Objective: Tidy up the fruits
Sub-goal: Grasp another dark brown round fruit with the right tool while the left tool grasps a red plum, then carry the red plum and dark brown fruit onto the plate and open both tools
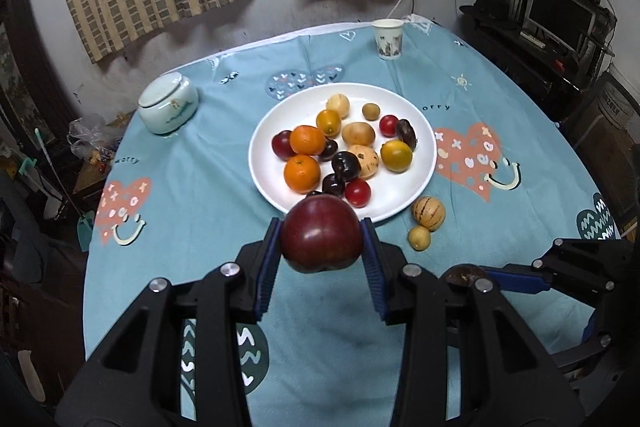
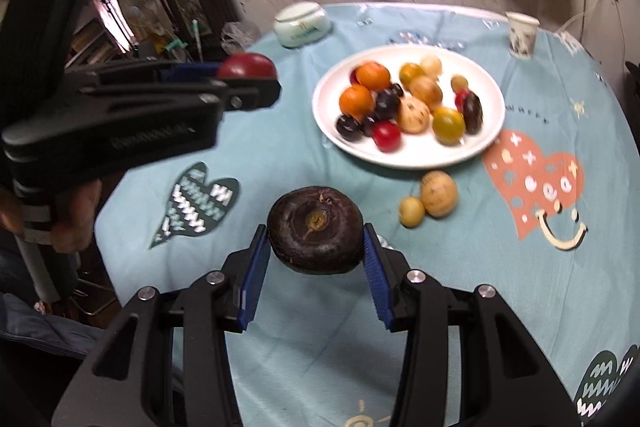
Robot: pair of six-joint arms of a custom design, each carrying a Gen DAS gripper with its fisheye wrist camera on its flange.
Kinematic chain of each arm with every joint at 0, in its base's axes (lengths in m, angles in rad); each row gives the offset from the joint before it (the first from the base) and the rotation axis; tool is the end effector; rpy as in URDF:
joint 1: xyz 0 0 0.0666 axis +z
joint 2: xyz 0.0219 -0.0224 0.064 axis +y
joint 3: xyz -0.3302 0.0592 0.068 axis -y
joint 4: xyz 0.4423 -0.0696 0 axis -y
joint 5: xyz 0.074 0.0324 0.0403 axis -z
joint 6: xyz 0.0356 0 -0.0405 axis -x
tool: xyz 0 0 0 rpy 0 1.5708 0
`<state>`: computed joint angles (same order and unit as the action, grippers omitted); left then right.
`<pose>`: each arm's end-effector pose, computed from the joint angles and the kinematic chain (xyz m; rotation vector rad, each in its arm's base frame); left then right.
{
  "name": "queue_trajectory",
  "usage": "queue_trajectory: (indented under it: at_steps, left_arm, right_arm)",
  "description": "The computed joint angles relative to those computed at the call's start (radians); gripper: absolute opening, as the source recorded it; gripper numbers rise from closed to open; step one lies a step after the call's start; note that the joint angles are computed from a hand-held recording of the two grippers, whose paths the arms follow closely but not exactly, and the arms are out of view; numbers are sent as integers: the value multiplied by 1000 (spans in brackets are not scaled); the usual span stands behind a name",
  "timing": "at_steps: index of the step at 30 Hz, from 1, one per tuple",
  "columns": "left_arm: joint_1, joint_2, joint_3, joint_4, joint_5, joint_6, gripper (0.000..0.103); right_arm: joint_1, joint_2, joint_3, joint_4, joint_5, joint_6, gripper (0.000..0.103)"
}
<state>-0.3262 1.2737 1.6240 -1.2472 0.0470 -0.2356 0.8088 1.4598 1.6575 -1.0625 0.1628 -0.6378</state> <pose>0.4483 -0.1538 0.5323 0.7039 2.3664 -0.0971 0.3892 0.3989 0.4700 -0.1371 2.4691 0.4516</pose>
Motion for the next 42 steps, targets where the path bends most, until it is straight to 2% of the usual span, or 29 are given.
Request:
queue_trajectory:
  at_steps: [15, 25, 28, 32, 34, 42]
  left_arm:
    - [4, -23, -4, 3, -13, 4, 40]
    - [-5, 14, 27, -3, -14, -2, 40]
    - [3, 41, 50, -6, 12, 1, 40]
    - [42, 134, 160, -52, 120, 47, 40]
    - [49, 181, 209, -59, 146, 57, 40]
    - [13, 415, 406, -103, 107, 86, 40]
  right_arm:
    - [20, -9, 12, 6, 18, 8, 46]
    - [0, -14, -3, 13, -3, -2, 46]
    - [-12, -12, -5, 14, -12, -1, 46]
    - [-36, -12, -2, 15, -10, 15, 46]
    - [-52, -15, -1, 17, -4, 22, 46]
    - [-129, 2, 25, -2, 26, 47, 46]
